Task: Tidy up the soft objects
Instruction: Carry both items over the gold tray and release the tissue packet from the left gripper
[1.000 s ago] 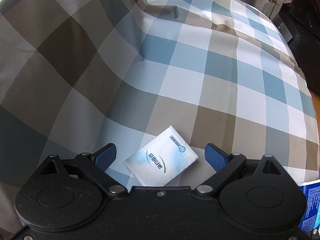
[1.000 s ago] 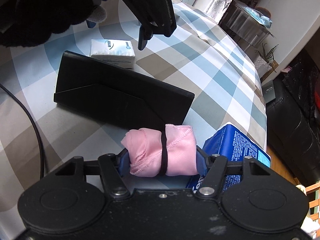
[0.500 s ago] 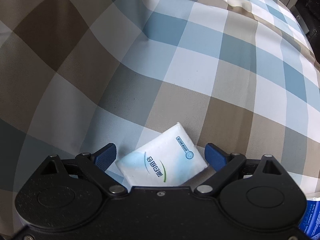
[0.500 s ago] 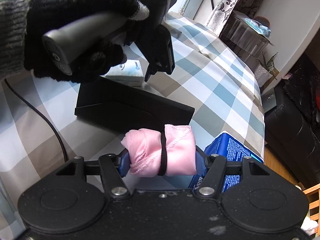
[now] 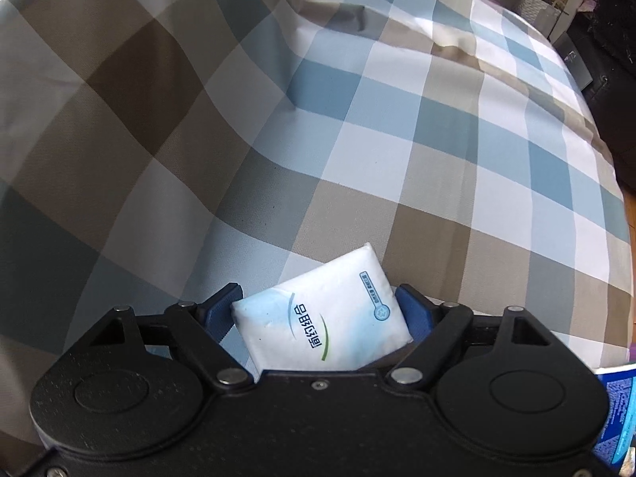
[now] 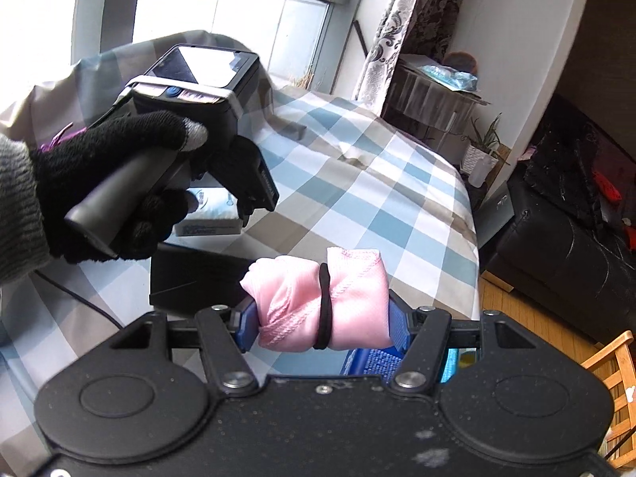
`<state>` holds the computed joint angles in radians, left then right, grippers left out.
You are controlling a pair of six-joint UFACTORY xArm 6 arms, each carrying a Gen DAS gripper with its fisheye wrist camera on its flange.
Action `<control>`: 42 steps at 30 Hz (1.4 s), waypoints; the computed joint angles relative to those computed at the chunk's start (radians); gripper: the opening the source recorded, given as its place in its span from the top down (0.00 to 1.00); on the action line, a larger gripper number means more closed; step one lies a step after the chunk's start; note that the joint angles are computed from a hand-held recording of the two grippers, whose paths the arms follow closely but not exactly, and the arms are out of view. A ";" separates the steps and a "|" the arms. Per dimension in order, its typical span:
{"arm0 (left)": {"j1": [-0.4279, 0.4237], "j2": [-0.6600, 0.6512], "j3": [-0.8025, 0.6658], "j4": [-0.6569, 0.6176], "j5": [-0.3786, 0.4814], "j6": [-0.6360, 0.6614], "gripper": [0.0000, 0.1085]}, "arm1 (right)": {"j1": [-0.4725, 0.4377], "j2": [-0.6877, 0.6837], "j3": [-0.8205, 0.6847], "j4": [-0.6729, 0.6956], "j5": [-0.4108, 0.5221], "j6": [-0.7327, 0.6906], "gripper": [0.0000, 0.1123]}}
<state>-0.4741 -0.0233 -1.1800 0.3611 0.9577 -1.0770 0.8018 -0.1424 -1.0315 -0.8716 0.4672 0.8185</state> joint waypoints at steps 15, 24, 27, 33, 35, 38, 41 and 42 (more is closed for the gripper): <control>-0.248 -0.039 -0.177 0.167 0.066 0.011 0.27 | -0.057 -0.477 0.181 -0.272 0.251 0.430 0.45; -0.403 0.054 -0.336 0.184 0.041 0.062 0.27 | -0.131 -0.766 0.321 -0.290 0.438 0.504 0.45; -0.442 0.095 -0.385 0.171 0.030 0.082 0.27 | -0.188 -0.840 0.369 -0.246 0.461 0.498 0.45; -0.502 0.181 -0.476 0.137 0.022 0.122 0.27 | -0.333 -0.919 0.452 -0.106 0.434 0.471 0.45; -0.513 0.209 -0.506 0.124 0.023 0.134 0.27 | -0.389 -0.934 0.479 -0.031 0.410 0.444 0.44; -0.523 0.248 -0.545 0.107 0.030 0.146 0.27 | -0.472 -0.903 0.492 0.081 0.353 0.402 0.45; -0.525 0.287 -0.583 0.095 0.047 0.155 0.27 | -0.527 -0.811 0.470 0.171 0.302 0.383 0.44; -0.525 0.300 -0.595 0.090 0.053 0.155 0.27 | -0.543 -0.786 0.464 0.195 0.290 0.372 0.45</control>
<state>-0.9995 0.2766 -1.7753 0.4509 1.0112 -0.9216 0.2589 -0.9284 -0.5680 -0.6762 0.7570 1.1903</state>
